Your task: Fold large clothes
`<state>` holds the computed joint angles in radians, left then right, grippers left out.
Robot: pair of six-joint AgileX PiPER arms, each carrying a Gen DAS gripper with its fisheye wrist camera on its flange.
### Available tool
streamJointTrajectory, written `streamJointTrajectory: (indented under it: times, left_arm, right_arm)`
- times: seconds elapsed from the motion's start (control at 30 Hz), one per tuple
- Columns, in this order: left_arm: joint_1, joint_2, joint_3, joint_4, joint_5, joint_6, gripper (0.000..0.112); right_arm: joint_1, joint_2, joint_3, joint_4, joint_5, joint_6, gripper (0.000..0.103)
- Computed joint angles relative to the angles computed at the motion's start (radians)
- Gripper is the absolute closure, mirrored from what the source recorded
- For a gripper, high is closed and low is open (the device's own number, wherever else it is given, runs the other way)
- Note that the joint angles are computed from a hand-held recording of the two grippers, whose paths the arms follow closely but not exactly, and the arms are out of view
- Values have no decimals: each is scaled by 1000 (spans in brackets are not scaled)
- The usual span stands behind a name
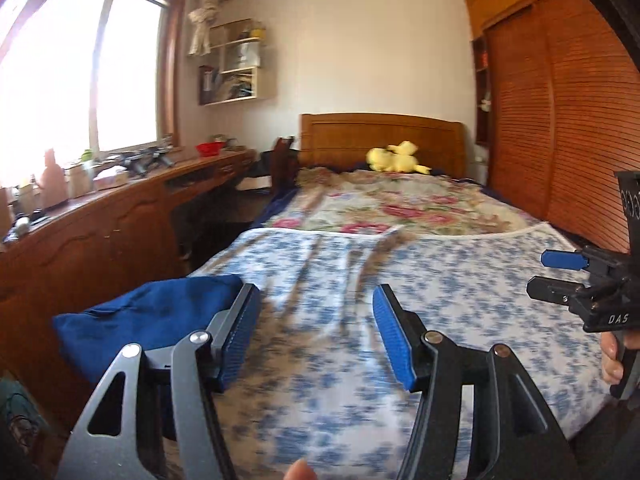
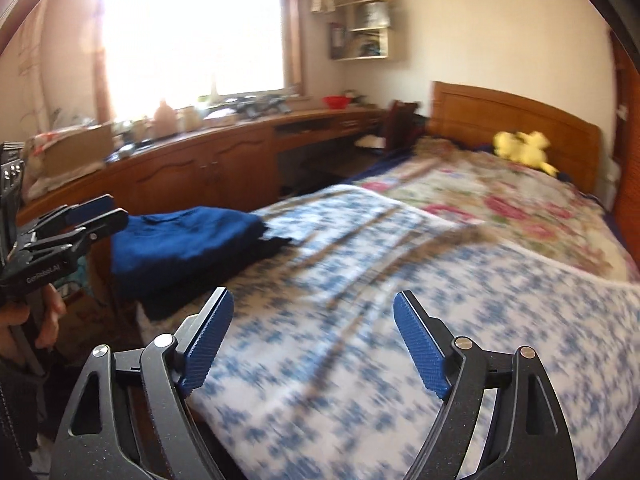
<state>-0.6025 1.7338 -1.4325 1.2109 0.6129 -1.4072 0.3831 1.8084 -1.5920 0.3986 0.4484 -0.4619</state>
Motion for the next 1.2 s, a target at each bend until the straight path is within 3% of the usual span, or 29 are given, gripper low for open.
streamJointTrajectory:
  times: [0.17, 0.4, 0.57, 0.8, 1.07, 1.2]
  left_arm:
    - [-103, 109, -163, -102, 55, 86, 54]
    - [-189, 245, -369, -211, 92, 192, 54]
    - [-235, 320, -519, -284, 131, 284, 54]
    - [-297, 370, -650, -274, 180, 320, 54]
    - [-362, 385, -724, -251, 231, 348, 54]
    - [-386, 347, -677, -214, 231, 309, 54]
  right_arm:
    - [-118, -198, 289, 61, -105, -64, 19]
    - [-268, -393, 516, 252, -150, -234, 19]
    - [-361, -495, 594, 335, -154, -313, 19]
    - [-451, -611, 656, 443, -146, -417, 19]
    - [-553, -720, 714, 556, -120, -521, 19]
    - [-592, -755, 746, 619, -115, -571, 19]
